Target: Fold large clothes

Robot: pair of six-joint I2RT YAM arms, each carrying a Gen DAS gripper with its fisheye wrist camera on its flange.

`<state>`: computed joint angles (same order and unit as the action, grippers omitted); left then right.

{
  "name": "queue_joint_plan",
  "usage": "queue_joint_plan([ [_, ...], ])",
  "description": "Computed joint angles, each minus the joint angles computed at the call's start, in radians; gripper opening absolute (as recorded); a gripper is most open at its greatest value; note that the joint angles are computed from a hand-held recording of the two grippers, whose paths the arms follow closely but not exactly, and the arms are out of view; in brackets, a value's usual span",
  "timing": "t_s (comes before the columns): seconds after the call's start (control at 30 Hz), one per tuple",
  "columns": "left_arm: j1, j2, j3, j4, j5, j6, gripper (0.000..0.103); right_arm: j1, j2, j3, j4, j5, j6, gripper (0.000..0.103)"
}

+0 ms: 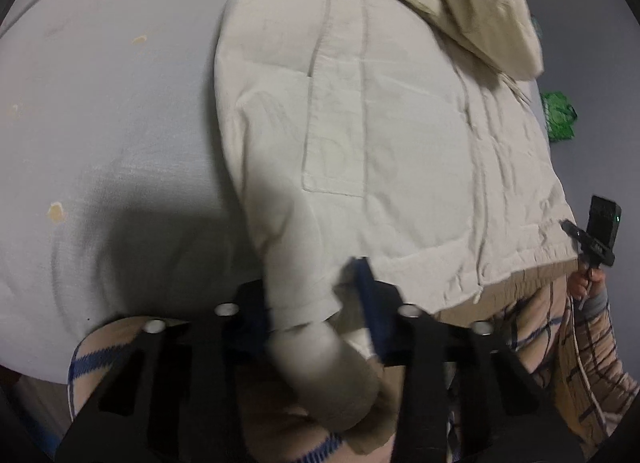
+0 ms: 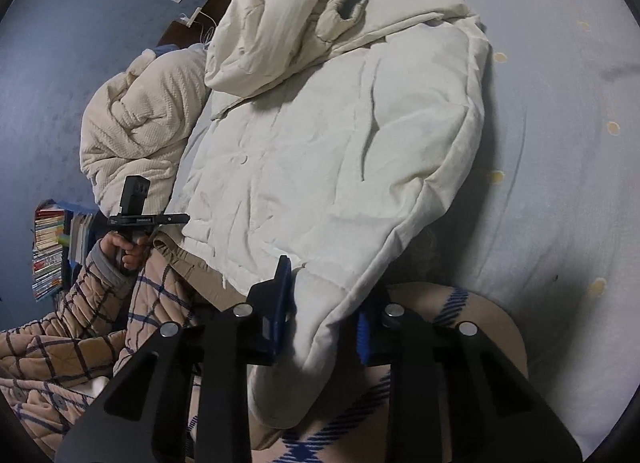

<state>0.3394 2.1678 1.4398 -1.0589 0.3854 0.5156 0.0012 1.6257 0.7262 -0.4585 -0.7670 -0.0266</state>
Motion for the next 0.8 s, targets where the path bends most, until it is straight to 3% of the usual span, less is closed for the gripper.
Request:
queue_joint_plan([
  [0.23,0.024,-0.078,-0.091,0.013,0.028,0.048,0.024,0.035,-0.021,-0.036,0.044,0.006,0.022,0.024],
  [0.4,0.032,-0.111,-0.119,0.027,0.063,0.064,0.015,0.029,-0.047,-0.055,0.061,-0.008,0.029,0.02],
  [0.57,0.053,-0.154,-0.121,0.027,0.164,0.101,0.012,0.001,-0.075,-0.076,0.111,-0.06,0.057,0.017],
  [0.8,0.06,-0.171,-0.044,-0.026,0.292,0.136,0.011,-0.004,-0.118,-0.052,0.225,-0.171,0.198,0.016],
])
